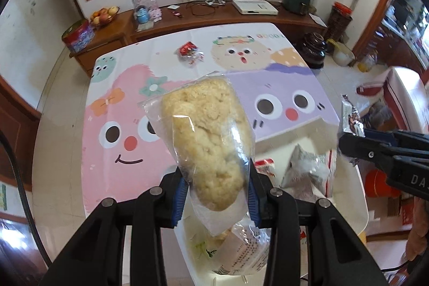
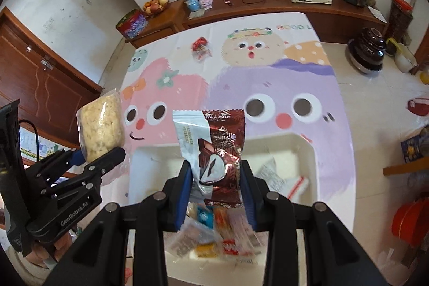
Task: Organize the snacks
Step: 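Carry the crumbly-snack bag over the tray with left tool while right tool carries the wafer pack, then open left tool to drop the crumbly-snack bag while right tool releases the wafer pack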
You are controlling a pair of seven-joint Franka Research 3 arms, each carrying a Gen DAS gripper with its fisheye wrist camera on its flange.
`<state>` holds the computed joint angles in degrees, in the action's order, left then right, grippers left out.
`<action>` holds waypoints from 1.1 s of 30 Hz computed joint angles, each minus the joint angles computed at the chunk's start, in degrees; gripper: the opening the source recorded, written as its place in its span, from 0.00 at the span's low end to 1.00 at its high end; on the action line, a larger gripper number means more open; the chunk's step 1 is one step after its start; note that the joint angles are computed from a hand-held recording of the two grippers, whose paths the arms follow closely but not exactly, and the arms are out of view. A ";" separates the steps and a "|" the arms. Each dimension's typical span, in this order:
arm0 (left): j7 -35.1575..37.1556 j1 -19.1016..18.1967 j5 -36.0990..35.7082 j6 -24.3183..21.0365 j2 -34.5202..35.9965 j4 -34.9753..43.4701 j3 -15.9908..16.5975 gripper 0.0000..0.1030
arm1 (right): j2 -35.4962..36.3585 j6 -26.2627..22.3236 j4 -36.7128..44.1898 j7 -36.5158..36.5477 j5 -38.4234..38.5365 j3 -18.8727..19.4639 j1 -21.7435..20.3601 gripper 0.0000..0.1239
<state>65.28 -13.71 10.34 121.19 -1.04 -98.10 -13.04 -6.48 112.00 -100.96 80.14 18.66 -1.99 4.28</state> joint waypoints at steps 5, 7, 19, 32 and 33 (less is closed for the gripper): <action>3.56 -1.27 -0.89 0.11 1.12 -0.14 -0.95 0.35 | -3.80 0.38 -4.74 2.22 -2.97 -0.16 -0.85 0.28; 4.67 -1.77 -0.57 0.17 1.77 0.29 -1.23 0.35 | -4.98 0.64 -6.34 3.06 -4.39 -0.05 -1.17 0.28; 12.87 -4.38 -1.28 0.36 6.19 3.86 -2.48 0.36 | -10.54 -2.12 -14.60 8.53 -7.67 0.04 -2.82 0.28; 16.53 -5.35 -1.89 -2.10 6.55 2.83 -2.67 0.38 | -11.99 -3.76 -17.66 11.58 -10.21 0.78 -3.16 0.29; 16.73 -5.28 -2.25 -2.49 6.37 2.47 -2.65 0.40 | -12.05 -3.73 -17.81 12.15 -10.93 1.02 -3.24 0.29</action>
<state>82.01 -18.99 8.09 118.69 5.32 -95.63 -15.69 -18.53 108.27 -118.77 92.29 7.73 -0.97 1.04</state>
